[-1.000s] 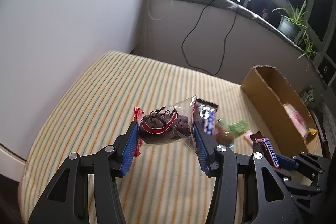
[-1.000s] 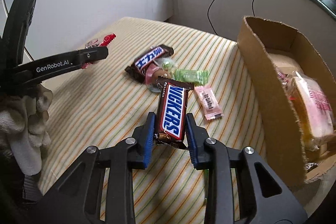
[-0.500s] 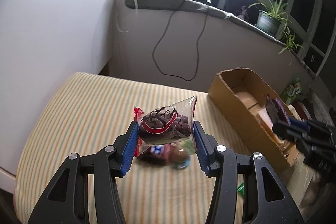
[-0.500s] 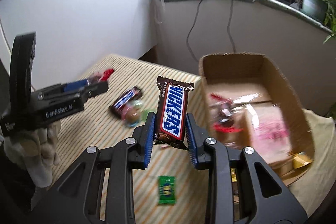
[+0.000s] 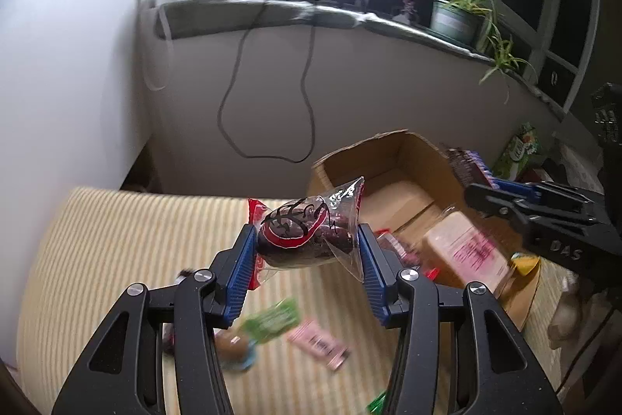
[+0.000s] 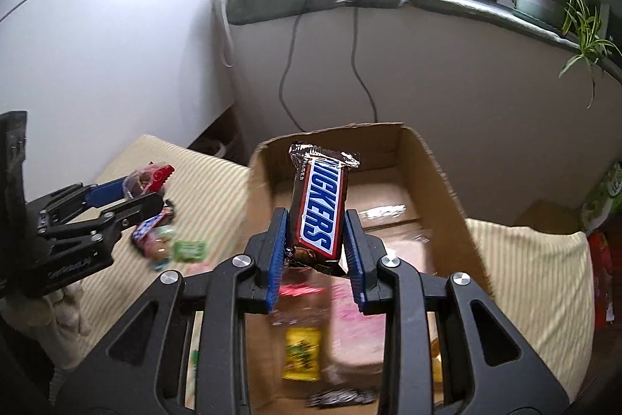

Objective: Organize snacks
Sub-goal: 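Carry the red-wrapped cake and the Snickers bar over the box with both grippers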

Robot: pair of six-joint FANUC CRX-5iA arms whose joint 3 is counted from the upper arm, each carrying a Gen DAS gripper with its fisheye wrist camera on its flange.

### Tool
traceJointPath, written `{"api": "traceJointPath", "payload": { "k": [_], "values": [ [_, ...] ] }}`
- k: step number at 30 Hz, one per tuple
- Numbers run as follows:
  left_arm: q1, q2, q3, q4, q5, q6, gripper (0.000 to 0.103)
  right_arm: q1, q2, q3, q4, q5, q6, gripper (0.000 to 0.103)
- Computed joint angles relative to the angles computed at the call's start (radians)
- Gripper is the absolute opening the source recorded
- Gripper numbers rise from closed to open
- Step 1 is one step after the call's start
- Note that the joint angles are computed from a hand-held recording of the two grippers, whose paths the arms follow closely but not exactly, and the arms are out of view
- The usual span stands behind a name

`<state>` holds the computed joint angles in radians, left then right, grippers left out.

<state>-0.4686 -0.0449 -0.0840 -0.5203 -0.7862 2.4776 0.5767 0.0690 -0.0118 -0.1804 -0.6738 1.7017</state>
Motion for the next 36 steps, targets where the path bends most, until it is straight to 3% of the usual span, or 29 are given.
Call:
{"api": "traceJointPath", "payload": {
  "k": [11, 29, 36],
  "values": [
    [-0.004, 0.134, 0.138, 0.052, 0.03, -0.124, 0.05, -0.063, 0.096, 0.113, -0.025, -0.054, 0.049, 0.029],
    [0.005, 0.215, 0.194, 0.124, 0.036, -0.211, 0.053, -0.088, 0.18, 0.206, -0.038, -0.113, 0.055, 0.03],
    [0.005, 0.223, 0.203, 0.125, 0.023, -0.208, 0.059, -0.084, 0.173, 0.195, -0.01, -0.09, 0.029, 0.041]
  ]
}}
